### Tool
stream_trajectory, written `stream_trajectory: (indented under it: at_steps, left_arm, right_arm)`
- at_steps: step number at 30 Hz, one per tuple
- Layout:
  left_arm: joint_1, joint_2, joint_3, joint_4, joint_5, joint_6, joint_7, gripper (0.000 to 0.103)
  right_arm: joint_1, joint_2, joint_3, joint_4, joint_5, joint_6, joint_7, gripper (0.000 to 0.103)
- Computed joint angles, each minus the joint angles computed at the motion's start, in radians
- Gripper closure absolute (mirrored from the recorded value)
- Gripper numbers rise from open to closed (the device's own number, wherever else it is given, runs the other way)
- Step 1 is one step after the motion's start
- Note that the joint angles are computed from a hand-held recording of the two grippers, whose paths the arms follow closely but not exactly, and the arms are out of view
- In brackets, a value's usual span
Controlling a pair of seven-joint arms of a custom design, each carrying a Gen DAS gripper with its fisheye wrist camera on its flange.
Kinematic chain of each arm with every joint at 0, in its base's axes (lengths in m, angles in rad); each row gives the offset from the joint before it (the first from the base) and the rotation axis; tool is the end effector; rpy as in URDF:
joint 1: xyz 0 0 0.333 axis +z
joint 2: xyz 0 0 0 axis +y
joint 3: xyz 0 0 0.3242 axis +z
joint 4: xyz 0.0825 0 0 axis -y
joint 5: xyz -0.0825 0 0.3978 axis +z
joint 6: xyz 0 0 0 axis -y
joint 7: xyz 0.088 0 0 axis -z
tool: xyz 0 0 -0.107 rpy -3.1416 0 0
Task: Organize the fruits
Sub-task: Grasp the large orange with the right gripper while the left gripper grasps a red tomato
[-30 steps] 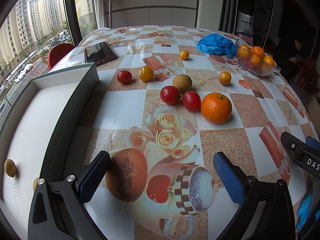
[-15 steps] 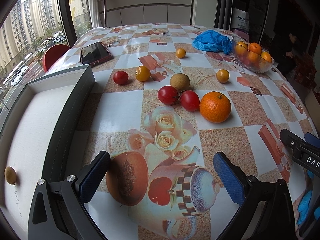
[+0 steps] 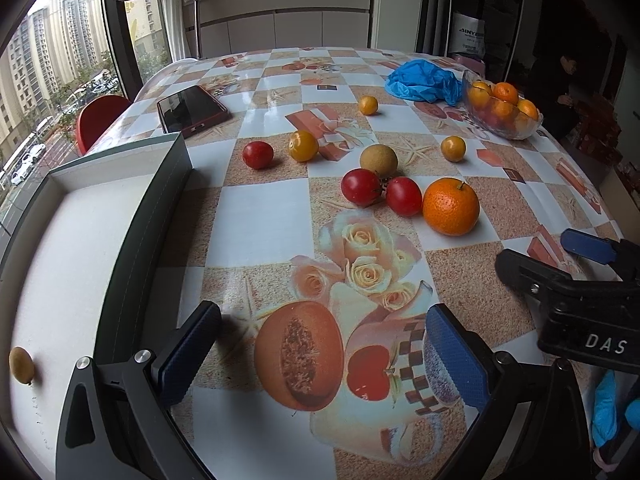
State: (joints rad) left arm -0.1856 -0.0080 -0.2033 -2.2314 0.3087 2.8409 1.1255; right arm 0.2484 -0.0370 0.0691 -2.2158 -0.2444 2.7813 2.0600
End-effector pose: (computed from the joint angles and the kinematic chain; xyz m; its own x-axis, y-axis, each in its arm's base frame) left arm 0.5290 -0.2341 0.4435 -0.2135 -0.9768 0.0145 -0.7875 0.1633 -0.5942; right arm 0.5442 0.1905 0.4611 0.0558 -0.9954 -0.0778 -0.8189 -0.0010 -0.5740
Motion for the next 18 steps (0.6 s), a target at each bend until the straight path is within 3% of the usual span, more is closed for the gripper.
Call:
stream_trajectory:
  at_steps: [5,8,10,18]
  left_arm:
    - [0.001,-0.002,0.0,-0.004,0.018,0.006,-0.018,0.0]
    - [0.001,-0.003,0.0,-0.006,0.016,0.007,-0.016,0.0]
    - [0.001,-0.003,0.0,-0.005,0.016,0.007,-0.016,0.0]
    - [-0.003,0.006,-0.003,0.022,0.007,-0.041,-0.014,0.0]
  right_arm:
    - [0.026,0.087,0.008,0.105,0.043,-0.018,-0.107,0.007]
    - [0.05,0.115,-0.008,0.139,-0.058,-0.037,-0.056,0.026]
    - [0.045,0.107,-0.004,0.128,-0.008,-0.013,-0.108,0.06]
    - [-0.012,-0.048,-0.027,-0.073,0.084,0.072,-0.098,0.063]
